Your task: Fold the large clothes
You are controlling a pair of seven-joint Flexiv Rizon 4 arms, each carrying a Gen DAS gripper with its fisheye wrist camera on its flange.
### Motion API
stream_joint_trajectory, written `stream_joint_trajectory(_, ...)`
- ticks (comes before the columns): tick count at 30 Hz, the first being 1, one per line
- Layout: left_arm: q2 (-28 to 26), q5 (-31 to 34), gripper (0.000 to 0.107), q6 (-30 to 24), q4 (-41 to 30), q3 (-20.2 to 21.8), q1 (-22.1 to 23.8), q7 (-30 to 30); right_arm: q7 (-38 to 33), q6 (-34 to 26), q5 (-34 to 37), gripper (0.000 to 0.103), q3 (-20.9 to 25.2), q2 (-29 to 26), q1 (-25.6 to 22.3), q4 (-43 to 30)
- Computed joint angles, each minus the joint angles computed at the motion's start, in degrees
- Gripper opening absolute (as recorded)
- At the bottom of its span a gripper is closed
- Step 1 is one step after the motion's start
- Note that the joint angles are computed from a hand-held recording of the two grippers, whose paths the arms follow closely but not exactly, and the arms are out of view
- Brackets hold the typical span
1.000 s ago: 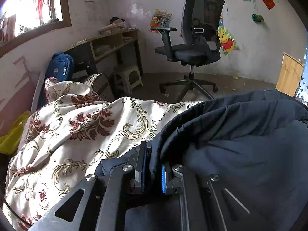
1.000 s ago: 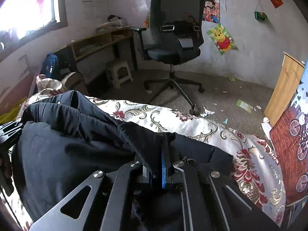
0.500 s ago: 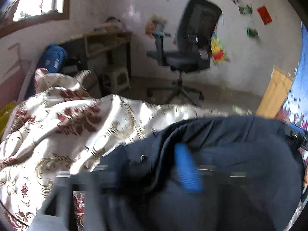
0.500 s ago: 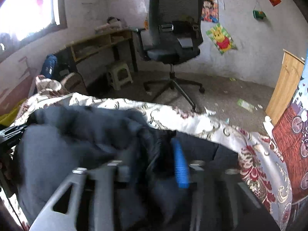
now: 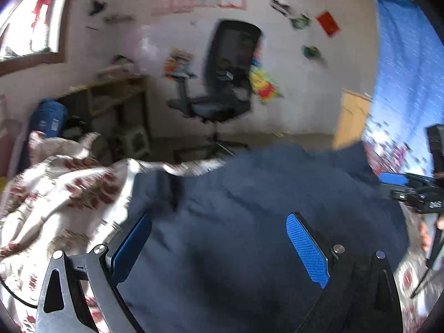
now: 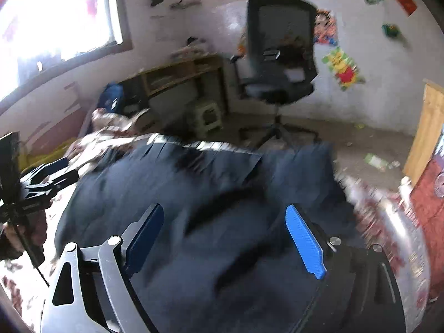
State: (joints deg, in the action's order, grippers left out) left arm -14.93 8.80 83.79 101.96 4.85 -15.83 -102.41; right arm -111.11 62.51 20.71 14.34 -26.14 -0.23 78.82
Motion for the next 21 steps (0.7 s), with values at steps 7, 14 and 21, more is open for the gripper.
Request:
stream_joint_trajectory(7, -3.1, 2.6, 0.101, -4.2, -2.3, 1.3, -1.6, 1.4, 0.9, -2.9, -0.1, 0.089, -0.6, -3.0, 0.8, 0.3)
stream_joint_trajectory(14, -7.2, 5.3, 0.103, -8.9, -9.3, 4.1, -2.6, -6.1, 5.0, -2.9, -2.7, 0.093, -1.1, -9.4, 2.2, -7.5)
stream_joint_trajectory(21, -11.3, 5.4, 0.103, -14.3, -15.9, 4.2, -1.3, -10.0, 11.1, -6.6, -8.8, 0.099, -2.9, -16.5, 4.6, -17.8)
